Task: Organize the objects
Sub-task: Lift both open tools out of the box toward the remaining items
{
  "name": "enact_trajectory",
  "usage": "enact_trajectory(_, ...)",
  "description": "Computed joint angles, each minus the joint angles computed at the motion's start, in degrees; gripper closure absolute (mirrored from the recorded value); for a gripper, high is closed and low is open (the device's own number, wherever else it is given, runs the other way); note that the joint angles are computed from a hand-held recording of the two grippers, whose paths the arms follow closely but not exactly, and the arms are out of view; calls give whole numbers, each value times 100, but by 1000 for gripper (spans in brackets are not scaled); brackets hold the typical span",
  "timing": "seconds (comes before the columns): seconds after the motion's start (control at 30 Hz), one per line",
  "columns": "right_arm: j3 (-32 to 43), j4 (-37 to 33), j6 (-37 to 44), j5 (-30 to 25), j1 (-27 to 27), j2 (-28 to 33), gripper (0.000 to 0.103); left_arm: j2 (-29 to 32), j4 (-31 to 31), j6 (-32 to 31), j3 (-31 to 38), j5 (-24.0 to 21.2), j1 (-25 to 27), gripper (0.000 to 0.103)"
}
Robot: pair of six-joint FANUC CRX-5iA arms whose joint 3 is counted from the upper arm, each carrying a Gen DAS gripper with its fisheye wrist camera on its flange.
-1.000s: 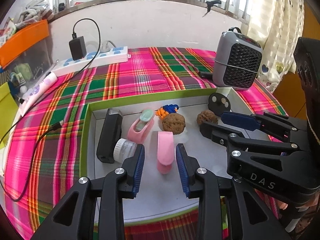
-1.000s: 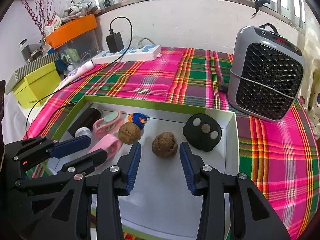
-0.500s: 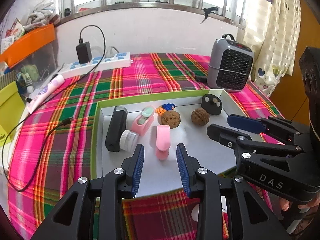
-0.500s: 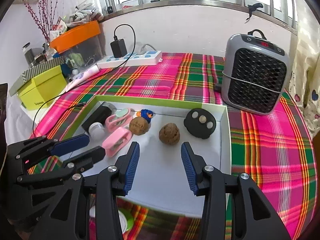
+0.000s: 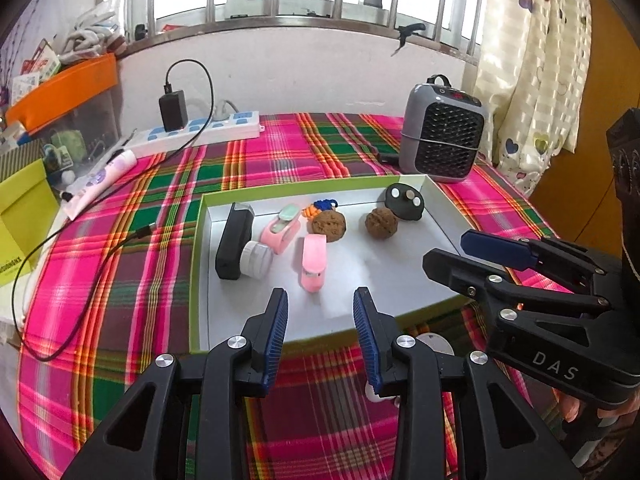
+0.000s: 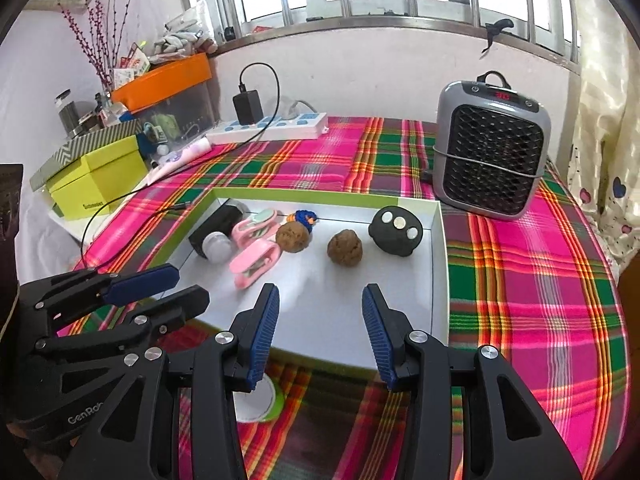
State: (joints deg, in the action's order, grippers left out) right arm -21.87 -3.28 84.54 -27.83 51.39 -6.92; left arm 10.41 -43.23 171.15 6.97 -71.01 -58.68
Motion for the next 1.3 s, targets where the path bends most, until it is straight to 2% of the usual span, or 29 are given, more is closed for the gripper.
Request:
enact_trajectory(0.13,-164,96,-120,68,38,-149,58,31,-128,81,58,-190,-152,71)
enact_trajectory(0.3,-347,48,-124,210,29,-337,58,-36,-183,232,-16,-213,-260,71)
enact_trajectory(0.37,-416,12,-73,245,31,-406,49,-76,-173,292,-77,-160,-281,71)
enact_trajectory(0.43,-498,68,-98,260,52,-462,48,-102,-158,370,-124,-136,-299,71)
enact_trajectory(0.73,-644,-192,151,230,46,-615,48,-191,-7,592,-395,153,-344,70)
enact_trajectory(0.87,-827,-154,224,409,81,-758,48,-233,28,632,-503,313,-353,67)
enact_trajectory(1.03,-708,-823,809,187,-69,-801,48,-257,121,646,-606,536,-316,66)
enact_trajectory(1.13,-766,-797,786,161,-44,-831,48,-280,171,633,-671,705,-292,66)
enact_trajectory(1.3,-734,-1188,1075,40,-167,-869,48,-337,323,588,-821,1084,-188,63)
